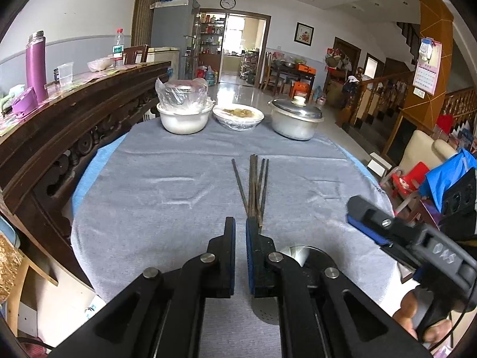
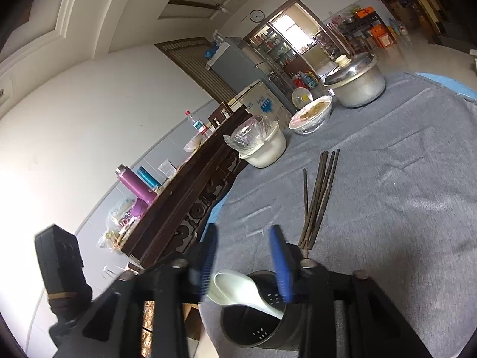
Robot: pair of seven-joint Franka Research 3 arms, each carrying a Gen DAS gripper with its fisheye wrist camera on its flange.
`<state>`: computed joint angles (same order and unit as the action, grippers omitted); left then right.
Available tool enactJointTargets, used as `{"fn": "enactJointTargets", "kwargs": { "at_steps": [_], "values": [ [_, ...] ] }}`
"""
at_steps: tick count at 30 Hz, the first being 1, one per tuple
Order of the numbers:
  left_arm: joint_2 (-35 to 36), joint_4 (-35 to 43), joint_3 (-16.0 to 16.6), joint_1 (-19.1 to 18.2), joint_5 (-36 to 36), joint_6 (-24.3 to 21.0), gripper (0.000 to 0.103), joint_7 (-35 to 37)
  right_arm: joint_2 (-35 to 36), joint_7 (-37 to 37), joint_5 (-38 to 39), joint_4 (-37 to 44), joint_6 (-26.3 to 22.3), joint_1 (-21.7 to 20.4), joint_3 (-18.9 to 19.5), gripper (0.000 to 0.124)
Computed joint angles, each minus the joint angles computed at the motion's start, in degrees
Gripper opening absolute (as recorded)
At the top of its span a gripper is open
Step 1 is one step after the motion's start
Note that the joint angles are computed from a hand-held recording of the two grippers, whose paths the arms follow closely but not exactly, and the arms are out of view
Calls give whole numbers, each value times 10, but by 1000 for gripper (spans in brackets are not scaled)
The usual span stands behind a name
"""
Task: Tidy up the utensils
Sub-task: 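Carry both spoons to the dark utensil holder and drop them in, then move the right gripper to the dark chopsticks and grasp one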
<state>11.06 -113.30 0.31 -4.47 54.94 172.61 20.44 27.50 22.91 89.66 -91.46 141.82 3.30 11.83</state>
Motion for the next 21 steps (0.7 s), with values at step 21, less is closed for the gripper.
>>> {"fn": "enactJointTargets", "kwargs": {
  "at_steps": [21],
  "values": [
    [-8, 4, -2, 18, 54, -34, 39, -60, 9, 32, -12, 14, 42, -4, -4, 52]
  ]
}}
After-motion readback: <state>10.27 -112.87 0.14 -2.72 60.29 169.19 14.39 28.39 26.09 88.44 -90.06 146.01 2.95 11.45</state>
